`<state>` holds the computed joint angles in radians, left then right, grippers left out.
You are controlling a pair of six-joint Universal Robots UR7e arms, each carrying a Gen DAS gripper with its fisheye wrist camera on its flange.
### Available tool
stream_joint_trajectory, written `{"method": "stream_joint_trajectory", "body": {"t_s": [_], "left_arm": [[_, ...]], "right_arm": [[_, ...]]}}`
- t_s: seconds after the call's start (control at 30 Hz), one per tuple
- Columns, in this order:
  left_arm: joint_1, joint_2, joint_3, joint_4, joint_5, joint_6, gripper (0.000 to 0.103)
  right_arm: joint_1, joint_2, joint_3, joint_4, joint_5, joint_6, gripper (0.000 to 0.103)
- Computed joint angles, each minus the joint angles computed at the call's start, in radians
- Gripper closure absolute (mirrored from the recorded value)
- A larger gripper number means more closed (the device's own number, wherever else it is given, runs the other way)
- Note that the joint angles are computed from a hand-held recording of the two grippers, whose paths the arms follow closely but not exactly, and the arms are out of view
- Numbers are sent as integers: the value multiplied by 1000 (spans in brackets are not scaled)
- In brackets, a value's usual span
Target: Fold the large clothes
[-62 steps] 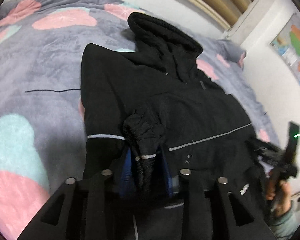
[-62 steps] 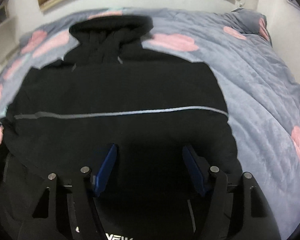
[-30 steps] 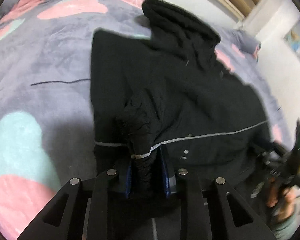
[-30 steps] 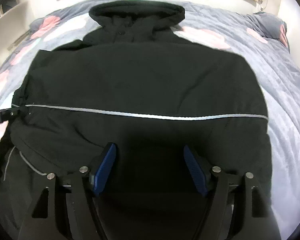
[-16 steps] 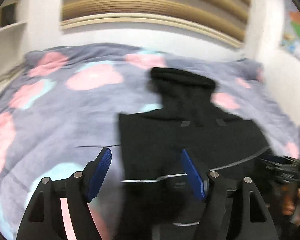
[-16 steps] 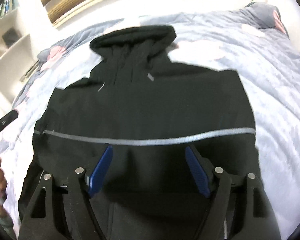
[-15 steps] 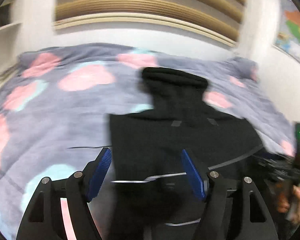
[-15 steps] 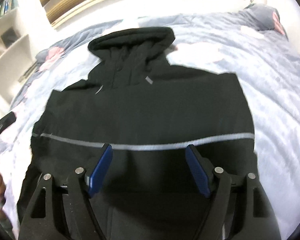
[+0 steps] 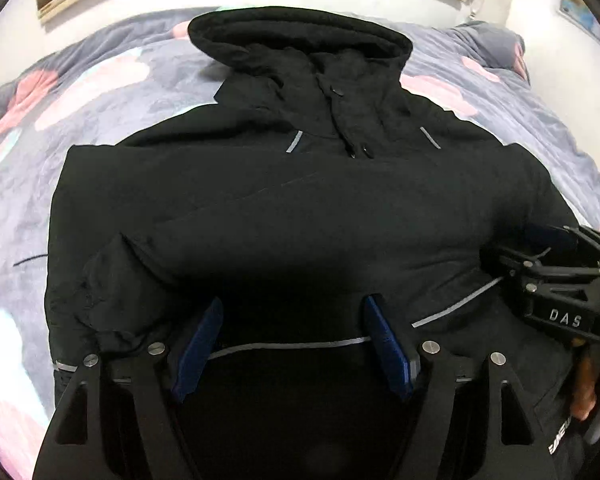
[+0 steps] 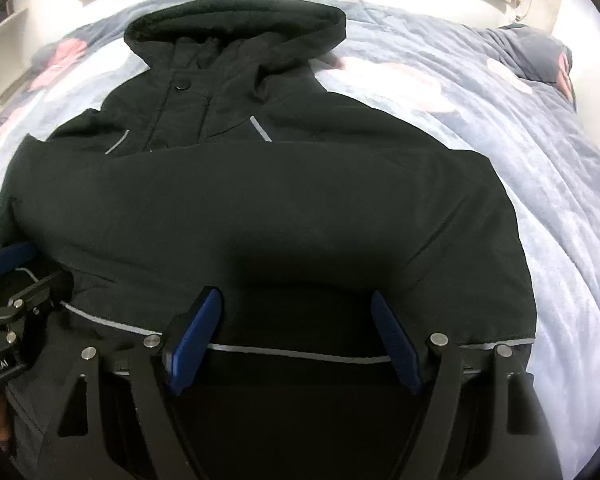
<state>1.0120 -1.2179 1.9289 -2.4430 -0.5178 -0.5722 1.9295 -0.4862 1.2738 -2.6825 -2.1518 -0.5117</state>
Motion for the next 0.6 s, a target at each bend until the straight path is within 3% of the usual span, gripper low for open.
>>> {"method": "stream_joint_trajectory", "body": {"t_s": [0.2,0.37,0.43,0.5,0.6], "left_arm": [[-64,-80,85,-89,-4,43,28],[-147,-197,197,-78,42,-19,28],[-133,-214,198,29,47,-107,28],[-104,-205,201,44,18,-121,29],[-99,-139,196,69,106,-138,28]], "right_arm": [[-3,-142,183,-109,95,-85,25],[-28,-224,303,-199,91,-103,25],[-42,-211,298,-206,67,-106,25],[-43,-201,314,-239,48,-131,24],[-40,-172,349,-380,20,-221,21]]}}
